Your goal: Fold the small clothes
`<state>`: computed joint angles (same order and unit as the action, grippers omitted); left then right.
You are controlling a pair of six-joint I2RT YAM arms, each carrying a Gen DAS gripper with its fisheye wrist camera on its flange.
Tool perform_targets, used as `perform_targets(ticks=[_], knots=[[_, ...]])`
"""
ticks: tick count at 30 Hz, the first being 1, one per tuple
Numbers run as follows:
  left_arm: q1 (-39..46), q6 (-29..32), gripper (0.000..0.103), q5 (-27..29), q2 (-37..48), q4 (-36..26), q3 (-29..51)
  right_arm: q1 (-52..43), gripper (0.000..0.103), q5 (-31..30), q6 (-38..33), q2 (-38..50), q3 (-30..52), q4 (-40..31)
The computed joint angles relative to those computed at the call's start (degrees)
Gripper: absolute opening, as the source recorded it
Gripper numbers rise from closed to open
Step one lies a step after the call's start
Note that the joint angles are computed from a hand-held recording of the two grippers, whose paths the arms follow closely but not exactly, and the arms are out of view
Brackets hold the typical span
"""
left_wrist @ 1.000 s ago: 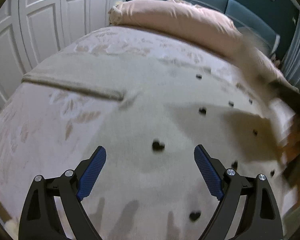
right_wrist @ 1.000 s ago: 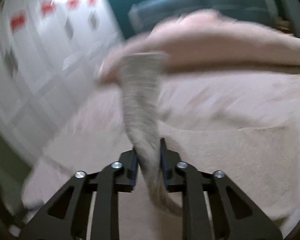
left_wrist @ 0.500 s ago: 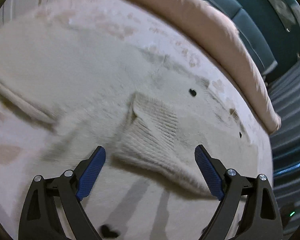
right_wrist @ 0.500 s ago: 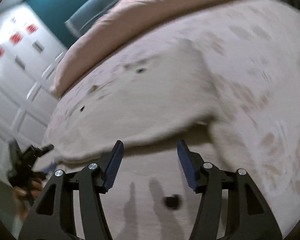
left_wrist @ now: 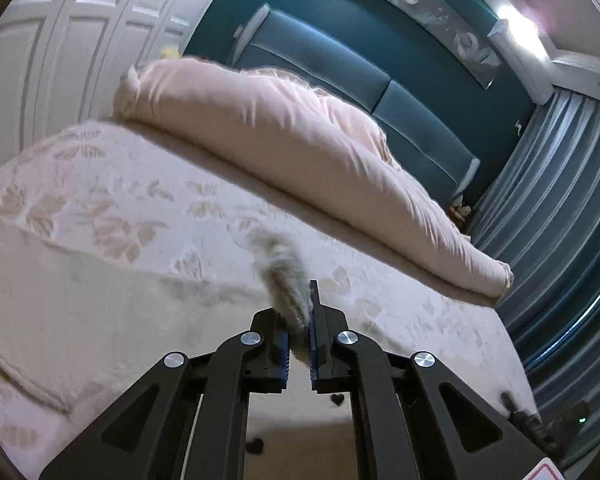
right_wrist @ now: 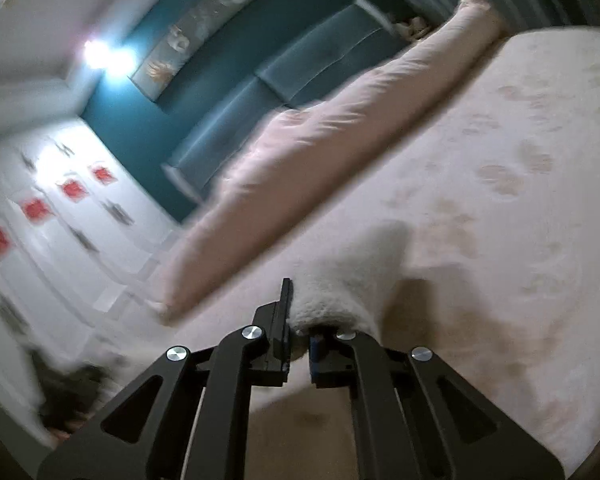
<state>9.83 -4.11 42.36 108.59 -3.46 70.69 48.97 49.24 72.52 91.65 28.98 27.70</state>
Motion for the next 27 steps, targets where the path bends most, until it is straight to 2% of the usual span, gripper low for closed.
perform_targets(ticks=[1,2,3,4,5,7,9,10,12,13,15,17,18,19,20,23,24,25,27], knots=[[-1.0,2.8,0.007,-2.9,2.5,-0.9,0.5,-3.9,0.005,-8.1,4.5,5.3,2.9,-7.0],[-2.2,5.3,0.007,-6.9,6.2,-3.0,2.0,-6.7,0.005,-14.8,7.1,10.1,5.4,-10.6],[-3.2,7.0,0.005,-10.4,10.4,-5.7,4.1,-8.0,0.004,-19.6,8.7,13.3,5.9,-9.7],[-3.9,7.4,0.005,-14.5,15.1,-7.3,5.7,-6.4,0.006,-16.6,7.5,13.6,4.1,-5.1],[-3.4,7.2,0.006,-14.5,17.6,-5.8,5.3,-5.9,0.007,-16.2,6.9,11.4,4.7,-8.4],[-1.7,5.2,0.007,-10.8,17.7,-0.9,2.6,-5.0,0.01,-17.2,7.5,8.4,5.8,-14.0],[-1.6,4.5,0.007,-10.0,18.0,-2.1,3.9,-2.8,0.011,-16.0,9.9,4.7,5.4,-19.5],[-1.8,4.8,0.008,-10.3,18.2,-2.2,4.2,-0.3,0.011,-12.3,13.5,2.0,5.4,-25.2],[-1.7,5.5,0.009,-10.6,18.4,-1.9,4.0,2.8,0.011,-7.3,16.5,-0.9,4.9,-28.3],[-1.5,5.4,0.01,-10.6,18.6,-1.5,3.9,2.6,0.011,-6.4,15.6,-1.7,5.3,-27.9],[-1.7,5.1,0.012,-11.4,17.9,-0.1,2.6,0.2,0.011,-7.4,10.3,0.2,6.1,-24.1],[-2.0,4.7,0.012,-11.7,17.3,1.6,0.8,-2.9,0.011,-9.1,4.7,6.5,11.9,-26.0],[-1.9,4.7,0.013,-11.5,17.4,1.7,0.9,-3.7,0.011,-10.1,5.7,7.7,13.5,-29.5],[-1.8,4.6,0.013,-11.2,17.8,1.5,1.3,-3.7,0.011,-11.1,10.0,8.0,13.2,-31.4],[-1.8,4.5,0.013,-11.1,18.1,1.5,1.6,-2.2,0.011,-9.6,12.7,6.4,10.8,-29.3],[-1.7,4.5,0.013,-10.7,18.4,2.5,1.1,4.1,0.011,0.2,19.4,4.2,12.5,-37.1],[-1.7,4.5,0.013,-10.7,18.3,2.9,0.9,4.8,0.011,1.3,18.8,4.7,13.3,-37.3],[-1.6,4.4,0.013,-10.7,18.3,3.3,0.6,4.6,0.011,0.5,15.4,6.0,14.5,-35.7],[-1.6,4.3,0.013,-10.5,18.3,3.5,0.6,4.0,0.011,-0.5,13.2,8.3,17.2,-36.6]])
